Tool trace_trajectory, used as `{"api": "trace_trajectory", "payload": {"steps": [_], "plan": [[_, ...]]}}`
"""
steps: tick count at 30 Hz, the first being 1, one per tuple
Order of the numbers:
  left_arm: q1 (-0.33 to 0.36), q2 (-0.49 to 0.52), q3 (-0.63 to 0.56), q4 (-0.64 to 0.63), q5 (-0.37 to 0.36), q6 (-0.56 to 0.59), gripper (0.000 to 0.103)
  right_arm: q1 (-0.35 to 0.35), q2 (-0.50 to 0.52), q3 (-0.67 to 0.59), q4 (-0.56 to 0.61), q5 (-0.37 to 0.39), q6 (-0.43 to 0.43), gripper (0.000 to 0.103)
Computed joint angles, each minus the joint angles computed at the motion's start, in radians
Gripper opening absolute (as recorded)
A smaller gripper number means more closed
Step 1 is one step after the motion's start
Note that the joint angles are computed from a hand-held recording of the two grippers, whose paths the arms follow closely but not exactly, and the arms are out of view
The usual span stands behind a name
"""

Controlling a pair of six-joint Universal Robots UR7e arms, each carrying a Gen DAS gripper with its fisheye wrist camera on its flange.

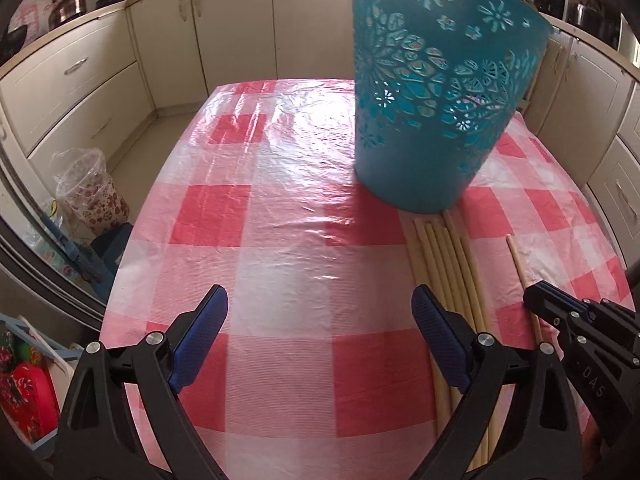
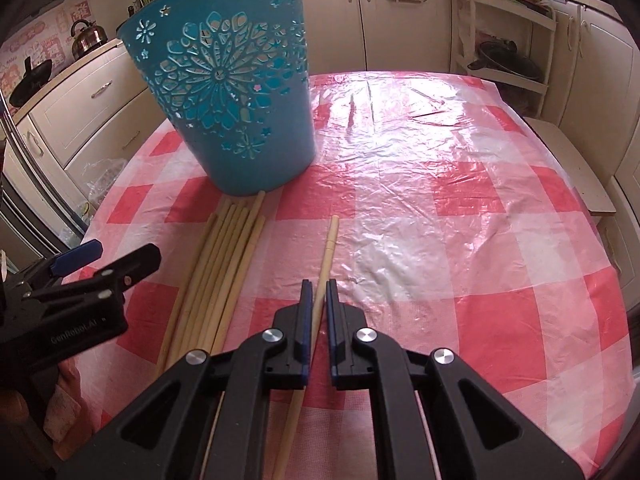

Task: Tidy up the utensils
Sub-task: 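Move the left gripper back to the sticks and grasp another stick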

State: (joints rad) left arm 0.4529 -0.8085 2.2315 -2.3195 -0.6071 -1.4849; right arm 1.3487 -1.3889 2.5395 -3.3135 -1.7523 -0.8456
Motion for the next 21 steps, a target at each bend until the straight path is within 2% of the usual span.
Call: {"api": "trace_trajectory", "payload": {"steps": [9,18,21], "plan": [[0.018,0.03,-0.07,0.136,-0.028,-0.043,0.089,-0.013,-0.019,-0.009,0.052,0.024,0.021,0.007],[0.03,0.029,-0.079,0.165,-0.036,-0.054,0.089,-0.018,-0.032,-0.025,0.105,0.035,0.044,0.009],[0.03,0.022,-0.068,0.127,-0.04,-0.048,0.089,-0.023,-0.038,-0.032,0.13,0.046,0.052,0.011]]}}
